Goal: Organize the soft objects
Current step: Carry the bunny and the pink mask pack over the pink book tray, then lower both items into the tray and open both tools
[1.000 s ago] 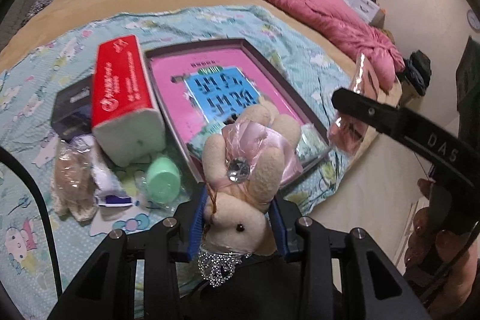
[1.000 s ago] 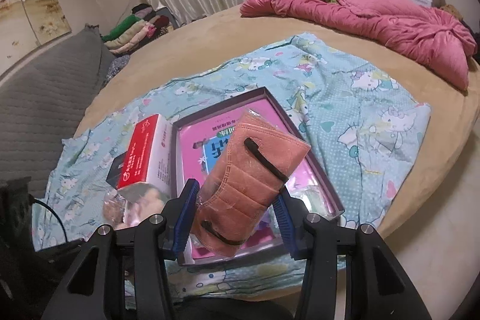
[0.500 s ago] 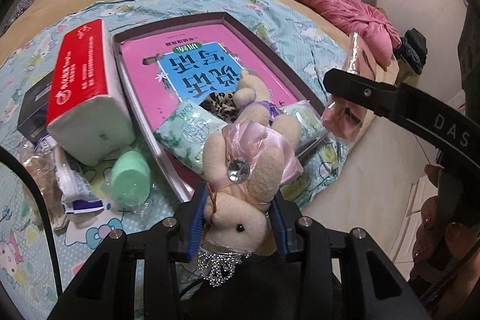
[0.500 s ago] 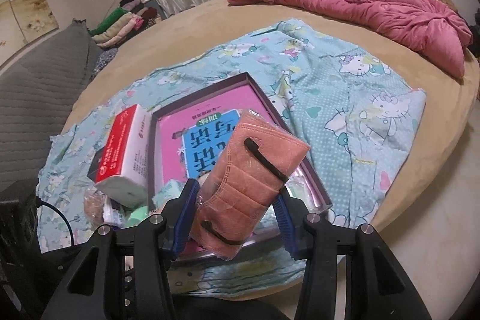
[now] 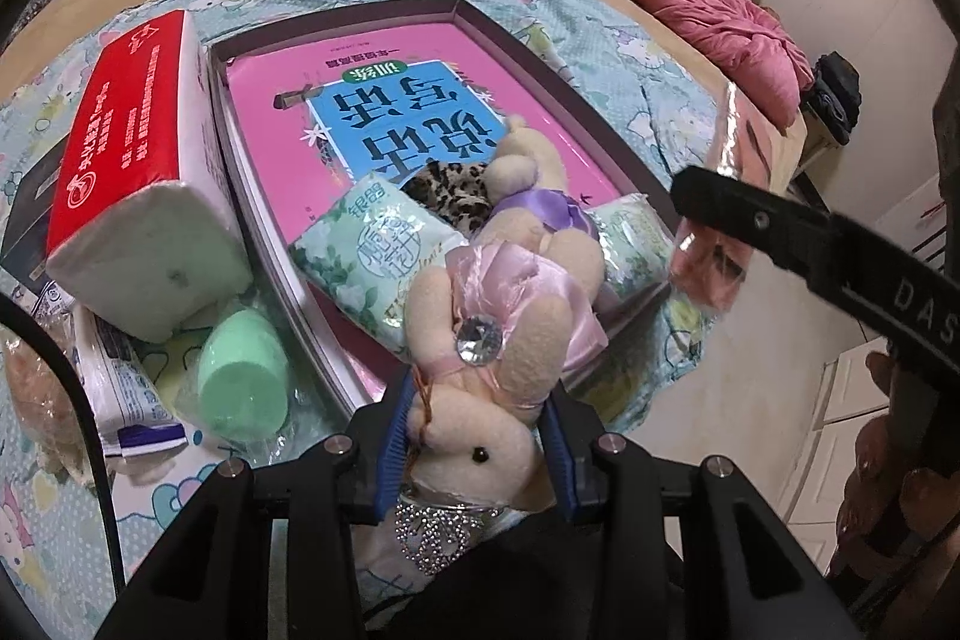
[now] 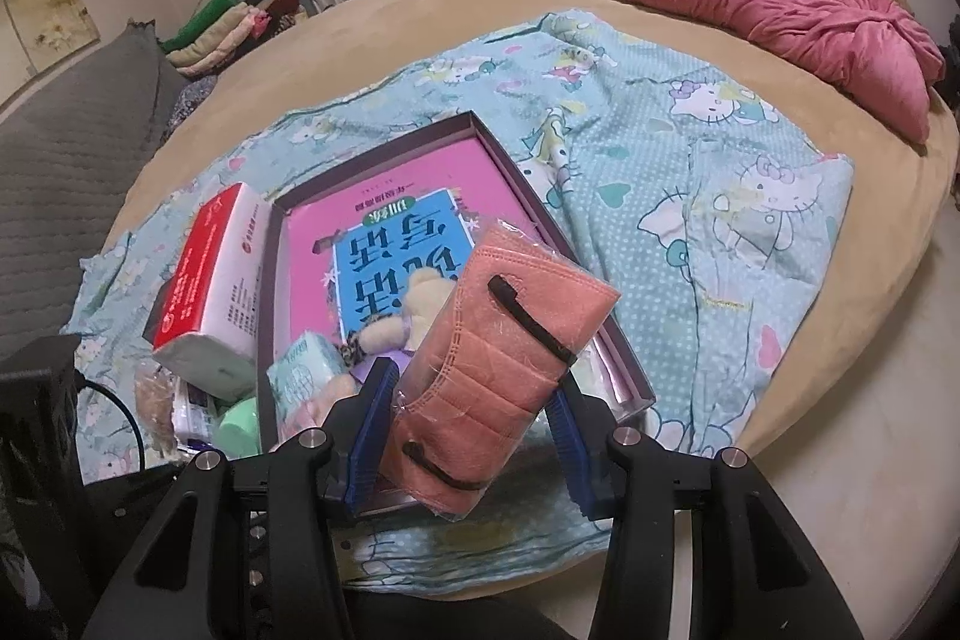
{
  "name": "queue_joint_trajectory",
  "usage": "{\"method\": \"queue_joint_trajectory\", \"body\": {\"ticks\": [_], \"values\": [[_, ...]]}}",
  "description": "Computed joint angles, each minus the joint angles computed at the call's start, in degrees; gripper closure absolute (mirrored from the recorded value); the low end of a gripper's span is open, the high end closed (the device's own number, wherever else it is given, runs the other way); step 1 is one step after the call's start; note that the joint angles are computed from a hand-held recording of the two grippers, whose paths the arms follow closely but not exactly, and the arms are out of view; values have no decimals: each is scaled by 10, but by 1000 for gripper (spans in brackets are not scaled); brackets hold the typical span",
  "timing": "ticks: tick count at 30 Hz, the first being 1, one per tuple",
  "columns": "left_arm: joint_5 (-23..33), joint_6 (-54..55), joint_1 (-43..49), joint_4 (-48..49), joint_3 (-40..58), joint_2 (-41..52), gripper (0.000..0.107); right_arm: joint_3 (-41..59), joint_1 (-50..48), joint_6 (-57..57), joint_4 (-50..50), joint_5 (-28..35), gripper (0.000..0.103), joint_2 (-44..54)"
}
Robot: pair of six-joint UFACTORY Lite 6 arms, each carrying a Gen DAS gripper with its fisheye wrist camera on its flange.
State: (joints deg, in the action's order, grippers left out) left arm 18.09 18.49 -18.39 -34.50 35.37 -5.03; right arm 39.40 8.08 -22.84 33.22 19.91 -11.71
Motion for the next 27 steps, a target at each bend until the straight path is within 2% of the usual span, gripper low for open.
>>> {"method": "queue_joint_trajectory", "body": {"ticks": [9,27], "values": [[-9,67,27,-59,16,39,67,9,9,-2,-11,-10,53,37],[-23,104,42,-84,19,53,67,50,35,21,-38,-26,53,114]]}}
